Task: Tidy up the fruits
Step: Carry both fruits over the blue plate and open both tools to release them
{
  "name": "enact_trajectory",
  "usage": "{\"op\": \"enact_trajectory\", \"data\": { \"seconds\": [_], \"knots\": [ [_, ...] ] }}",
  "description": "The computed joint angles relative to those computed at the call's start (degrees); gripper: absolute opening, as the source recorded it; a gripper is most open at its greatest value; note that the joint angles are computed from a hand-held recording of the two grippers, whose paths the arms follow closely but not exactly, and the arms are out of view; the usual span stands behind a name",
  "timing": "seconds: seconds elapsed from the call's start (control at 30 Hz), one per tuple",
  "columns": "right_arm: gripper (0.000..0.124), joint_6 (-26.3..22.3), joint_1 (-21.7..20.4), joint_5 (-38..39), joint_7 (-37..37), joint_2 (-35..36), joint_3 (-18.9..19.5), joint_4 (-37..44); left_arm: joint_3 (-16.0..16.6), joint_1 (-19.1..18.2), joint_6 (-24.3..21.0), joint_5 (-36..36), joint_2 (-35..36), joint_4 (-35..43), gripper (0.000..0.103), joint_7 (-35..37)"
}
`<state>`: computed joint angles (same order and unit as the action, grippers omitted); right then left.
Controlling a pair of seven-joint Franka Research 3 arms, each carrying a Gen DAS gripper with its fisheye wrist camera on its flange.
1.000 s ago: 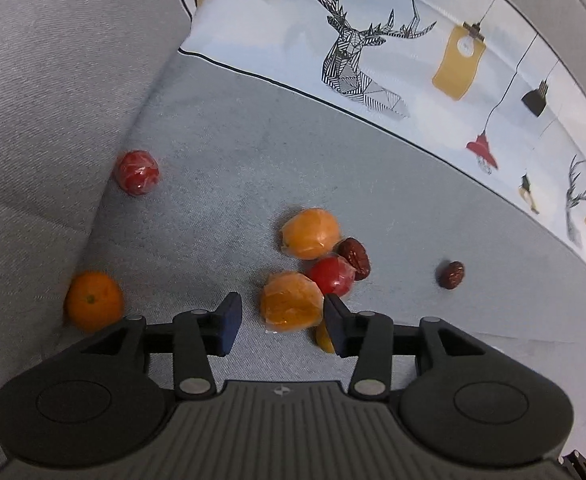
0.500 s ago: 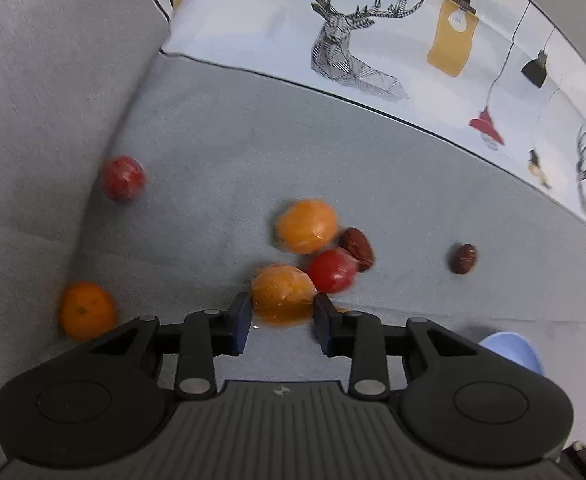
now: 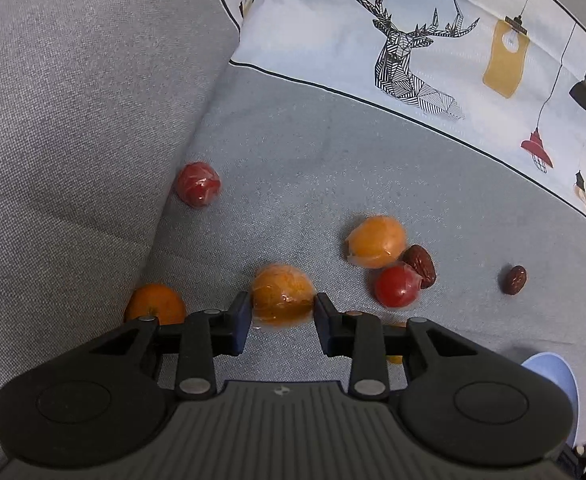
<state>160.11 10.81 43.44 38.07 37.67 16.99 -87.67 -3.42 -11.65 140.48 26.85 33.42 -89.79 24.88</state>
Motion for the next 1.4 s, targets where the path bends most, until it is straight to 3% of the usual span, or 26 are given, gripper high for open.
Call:
{"op": "enact_trajectory", "data": {
  "seconds": [0.27,0.47,0.53,0.77,0.87,1.03,1.13,1.27,1.4],
  "knots": [
    [0.033,-2.8,5.7,-9.3,10.7,12.6,-4.0,16.6,0.0,0.3,1.5,-0.5,-0.9,-1.7,0.038,-1.4],
    [0.034,-4.6,7.1,-14.3,11.0,16.1,-3.8,20.7,0.0,0.3,1.3,-0.4,-0.6,-1.2,0.038,-1.1],
    [0.039,-2.2,8.5,-16.2,11.9,16.5,-5.3,20.7,0.1,0.2,1.0,-0.1,-0.5,-0.9,0.038,-1.1],
    [0.038,-4.3,10.2,-21.7,18.9,20.2,-8.1,25.9,0.1,0.0,0.7,0.2,-0.1,-0.4,0.038,-0.4],
    [0.027,-3.2,10.3,-23.2,19.1,20.0,-8.1,25.2,0.2,-0.3,0.3,0.7,-0.1,-0.4,0.038,-0.1],
    [0.027,-0.6,7.2,-21.3,16.9,16.8,-4.7,20.3,1.3,-2.2,0.4,4.4,-0.9,-0.8,0.037,-1.5],
    [0.027,1.4,5.9,-20.0,15.3,13.0,-4.0,15.9,2.6,-4.5,2.9,10.3,-2.5,-2.4,0.037,-3.4],
    [0.027,6.5,0.8,-14.7,10.8,5.1,0.5,5.7,4.2,-6.7,7.7,19.3,-5.7,-5.9,0.037,-7.9],
    [0.027,11.6,-3.3,-9.9,5.4,-2.1,3.5,-4.1,4.0,-7.0,11.7,24.6,-8.7,-9.3,0.037,-13.3]
  ]
}}
